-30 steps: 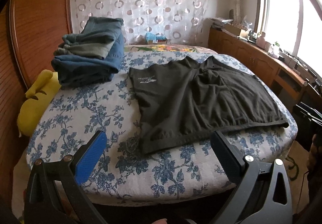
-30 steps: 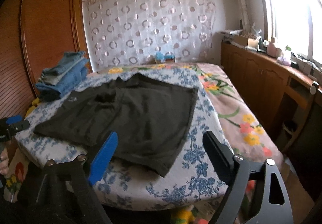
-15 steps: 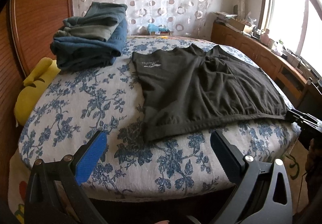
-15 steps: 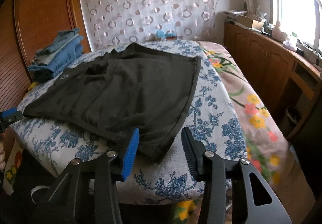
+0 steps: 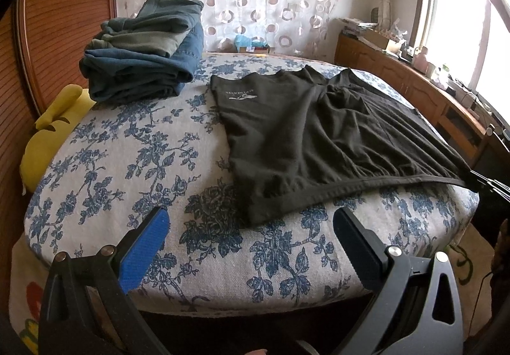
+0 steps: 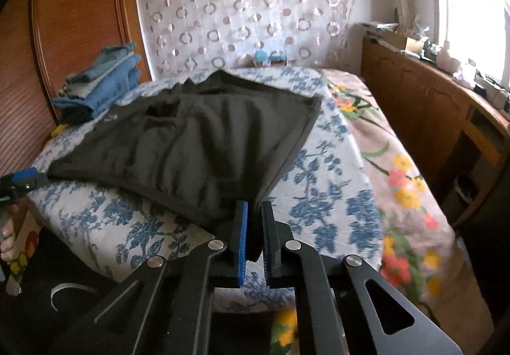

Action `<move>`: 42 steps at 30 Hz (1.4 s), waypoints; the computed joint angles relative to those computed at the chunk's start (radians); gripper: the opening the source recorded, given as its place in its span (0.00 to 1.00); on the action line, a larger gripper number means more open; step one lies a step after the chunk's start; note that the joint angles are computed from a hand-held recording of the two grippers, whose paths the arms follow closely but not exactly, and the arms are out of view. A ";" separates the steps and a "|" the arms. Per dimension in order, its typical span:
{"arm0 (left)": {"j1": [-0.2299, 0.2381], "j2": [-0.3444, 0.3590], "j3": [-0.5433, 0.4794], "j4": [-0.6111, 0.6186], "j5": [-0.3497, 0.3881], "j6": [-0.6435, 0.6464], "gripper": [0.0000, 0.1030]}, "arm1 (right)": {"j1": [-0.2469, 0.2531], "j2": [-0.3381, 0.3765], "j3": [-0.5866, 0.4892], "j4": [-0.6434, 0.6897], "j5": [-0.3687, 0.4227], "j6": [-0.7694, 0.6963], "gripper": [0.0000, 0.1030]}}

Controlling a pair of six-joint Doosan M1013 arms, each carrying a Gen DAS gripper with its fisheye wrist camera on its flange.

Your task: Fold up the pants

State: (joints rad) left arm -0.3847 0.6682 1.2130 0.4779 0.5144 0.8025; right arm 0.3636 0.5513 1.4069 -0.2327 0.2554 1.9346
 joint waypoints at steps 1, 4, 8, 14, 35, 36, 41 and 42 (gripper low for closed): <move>0.001 -0.001 0.001 -0.007 -0.004 0.002 1.00 | -0.002 -0.008 0.012 0.002 -0.007 -0.003 0.07; 0.006 -0.004 0.004 -0.031 -0.015 0.015 1.00 | -0.003 -0.019 0.031 0.005 -0.004 -0.006 0.07; 0.016 -0.007 0.006 -0.078 -0.037 0.048 0.98 | -0.007 -0.021 0.040 0.075 0.001 -0.064 0.07; 0.032 0.003 -0.010 -0.197 -0.047 0.168 0.66 | -0.014 -0.008 0.008 0.079 0.007 -0.080 0.13; 0.036 0.016 -0.040 -0.342 -0.045 0.355 0.08 | -0.011 -0.004 0.013 -0.022 -0.031 0.060 0.44; 0.038 0.014 -0.041 -0.365 -0.053 0.373 0.08 | -0.011 -0.003 0.011 -0.019 -0.030 0.056 0.44; 0.028 0.013 -0.072 -0.366 -0.063 0.413 0.06 | -0.013 -0.001 0.011 0.001 -0.040 0.046 0.45; 0.026 0.015 -0.082 -0.377 -0.062 0.430 0.06 | -0.013 -0.001 0.011 0.007 -0.042 0.044 0.45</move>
State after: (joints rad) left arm -0.3583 0.6834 1.1314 0.1011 0.4523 1.2327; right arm 0.3505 0.5506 1.4184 -0.2261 0.2136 1.9783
